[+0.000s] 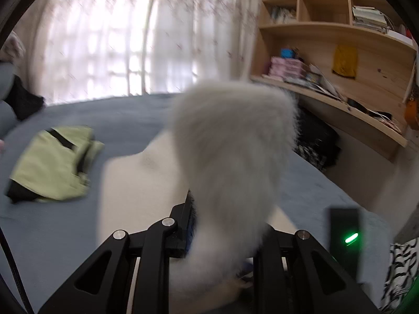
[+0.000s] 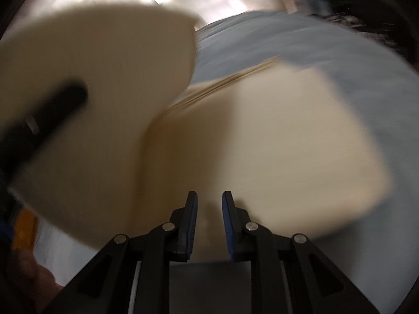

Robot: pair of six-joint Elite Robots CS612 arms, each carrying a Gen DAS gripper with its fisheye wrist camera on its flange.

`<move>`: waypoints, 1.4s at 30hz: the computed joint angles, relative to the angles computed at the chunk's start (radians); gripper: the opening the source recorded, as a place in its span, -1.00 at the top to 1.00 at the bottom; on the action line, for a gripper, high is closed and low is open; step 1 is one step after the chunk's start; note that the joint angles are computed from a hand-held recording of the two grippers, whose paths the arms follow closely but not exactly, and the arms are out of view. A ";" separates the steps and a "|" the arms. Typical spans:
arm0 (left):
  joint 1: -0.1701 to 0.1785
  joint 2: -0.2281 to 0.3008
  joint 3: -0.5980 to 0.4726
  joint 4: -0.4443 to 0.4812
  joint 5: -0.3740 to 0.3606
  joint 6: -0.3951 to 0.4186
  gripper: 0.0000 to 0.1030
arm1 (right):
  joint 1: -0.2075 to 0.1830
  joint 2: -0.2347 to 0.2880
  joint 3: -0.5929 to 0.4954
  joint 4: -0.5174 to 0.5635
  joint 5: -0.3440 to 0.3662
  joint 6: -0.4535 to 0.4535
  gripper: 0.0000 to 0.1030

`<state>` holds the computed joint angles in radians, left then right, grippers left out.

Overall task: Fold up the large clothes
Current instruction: 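Grasp the side edge of the folded cardigan with the right gripper and lift, then fold the held side over the cardigan toward the left gripper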

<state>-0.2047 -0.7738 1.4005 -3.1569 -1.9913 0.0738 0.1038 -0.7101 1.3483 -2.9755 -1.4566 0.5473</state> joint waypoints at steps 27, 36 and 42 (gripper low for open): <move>-0.097 0.011 0.030 0.182 0.013 0.161 -0.09 | -0.101 -0.063 0.169 -0.105 -0.087 0.242 0.59; -0.032 -0.051 0.022 0.267 -0.138 0.131 -0.88 | -0.092 -0.112 0.191 -0.181 -0.111 0.165 0.58; 0.012 -0.043 -0.034 0.421 -0.013 0.065 -0.88 | -0.106 -0.143 0.166 -0.146 0.022 0.047 -0.04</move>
<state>-0.1924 -0.8167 1.3665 -2.7360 -2.0046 0.1386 -0.0021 -0.8531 1.5141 -3.1214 -1.4347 0.5938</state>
